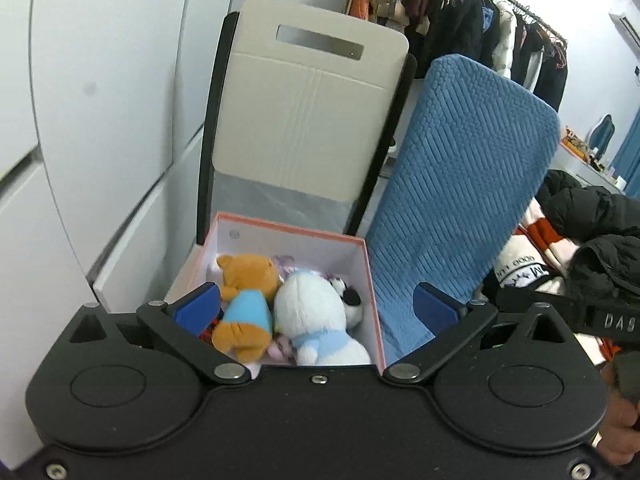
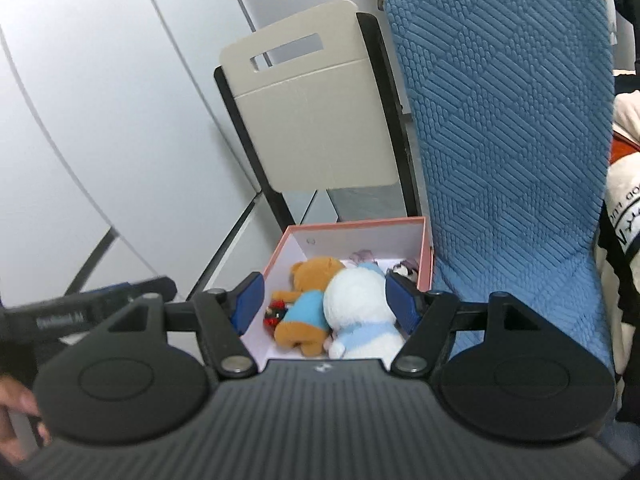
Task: Organize objects
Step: 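Open both grippers and raise both tools away from the box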
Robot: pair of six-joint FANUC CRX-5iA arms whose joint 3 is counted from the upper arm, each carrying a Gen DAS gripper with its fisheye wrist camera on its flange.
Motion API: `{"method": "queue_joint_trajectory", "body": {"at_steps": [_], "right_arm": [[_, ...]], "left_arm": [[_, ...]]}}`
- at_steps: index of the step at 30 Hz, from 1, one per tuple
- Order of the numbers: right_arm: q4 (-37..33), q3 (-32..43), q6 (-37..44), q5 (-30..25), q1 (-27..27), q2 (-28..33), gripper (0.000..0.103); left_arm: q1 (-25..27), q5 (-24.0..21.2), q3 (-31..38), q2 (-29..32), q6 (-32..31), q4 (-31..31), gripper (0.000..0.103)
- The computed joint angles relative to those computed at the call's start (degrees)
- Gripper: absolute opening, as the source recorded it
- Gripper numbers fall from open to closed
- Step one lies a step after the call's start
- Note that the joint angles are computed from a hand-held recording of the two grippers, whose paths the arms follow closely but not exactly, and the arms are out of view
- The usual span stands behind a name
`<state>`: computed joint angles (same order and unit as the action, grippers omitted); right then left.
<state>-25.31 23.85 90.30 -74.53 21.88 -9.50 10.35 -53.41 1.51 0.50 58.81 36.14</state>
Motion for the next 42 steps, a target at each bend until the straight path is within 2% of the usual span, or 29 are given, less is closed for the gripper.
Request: {"method": "queue_joint_trajectory", "body": {"at_steps": [4, 14, 15, 16, 19, 28, 42], "right_arm": [[-0.74, -4.51, 0.76, -0.15, -0.98, -3.79, 0.069], [-1.70, -11.33, 4.39, 1.31, -2.19, -8.14, 0.074], [-1.39, -12.04, 4.48, 1.59, -2.06, -8.46, 0.076], [-1.43, -12.91, 4.33, 1.90, -2.24, -8.88, 0.087], [-3.22, -15.58, 6.01, 3.56, -3.38, -10.43, 0.100], [-1.41, -19.55, 6.13, 5.89, -1.16, -12.96, 0.100], [1.15, -20.69, 3.79, 5.88, 0.58, -14.24, 0.100]], "left_arm": [[0.47, 1.42, -4.70, -3.50, -0.29, -0.08, 0.102], [-0.68, 4.10, -13.05, -8.63, -4.85, 0.77, 0.103], [-0.62, 4.33, -13.62, -9.03, -5.28, 0.72, 0.103], [-0.48, 4.97, -14.53, -9.52, -5.99, 1.10, 0.103], [0.01, 5.40, -15.20, -9.98, -4.26, -0.36, 0.103], [1.05, 5.25, -18.55, -10.85, -6.49, 0.83, 0.103], [1.03, 4.68, -21.00, -11.47, -9.47, 3.83, 0.103]]}}
